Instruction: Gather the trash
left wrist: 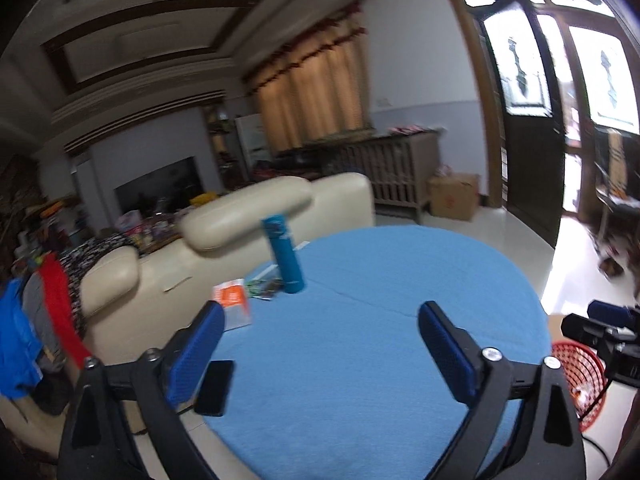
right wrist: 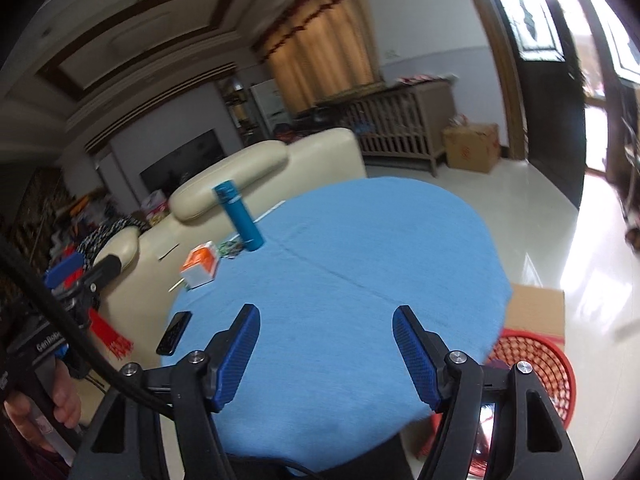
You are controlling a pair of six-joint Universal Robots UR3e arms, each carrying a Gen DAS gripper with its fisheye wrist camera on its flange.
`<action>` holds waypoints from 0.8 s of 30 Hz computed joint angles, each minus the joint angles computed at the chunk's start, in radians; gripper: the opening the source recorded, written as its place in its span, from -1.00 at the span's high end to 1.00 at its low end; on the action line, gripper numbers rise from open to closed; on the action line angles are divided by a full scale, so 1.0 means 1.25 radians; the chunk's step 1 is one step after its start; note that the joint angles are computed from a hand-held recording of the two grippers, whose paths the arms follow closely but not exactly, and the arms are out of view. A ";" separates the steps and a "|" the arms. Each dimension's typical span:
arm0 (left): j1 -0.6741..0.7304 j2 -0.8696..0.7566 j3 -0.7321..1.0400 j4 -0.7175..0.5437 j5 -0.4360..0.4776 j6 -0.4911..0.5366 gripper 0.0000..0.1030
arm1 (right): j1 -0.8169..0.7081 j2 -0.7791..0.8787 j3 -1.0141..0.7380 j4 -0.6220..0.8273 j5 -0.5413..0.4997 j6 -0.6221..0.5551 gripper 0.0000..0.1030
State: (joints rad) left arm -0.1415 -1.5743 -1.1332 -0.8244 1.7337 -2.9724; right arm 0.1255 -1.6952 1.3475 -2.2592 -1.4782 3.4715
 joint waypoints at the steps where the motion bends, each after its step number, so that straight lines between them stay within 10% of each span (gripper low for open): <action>1: 0.009 0.011 -0.015 0.009 0.004 -0.001 -0.92 | 0.047 0.038 -0.041 -0.003 -0.044 0.013 -0.41; 9: 0.184 0.135 -0.136 0.019 -0.110 0.014 -0.92 | 0.273 0.292 -0.340 0.027 -0.257 0.057 -0.41; 24: 0.370 0.226 -0.210 -0.031 -0.242 0.033 -0.92 | 0.376 0.451 -0.557 0.113 -0.332 0.039 -0.41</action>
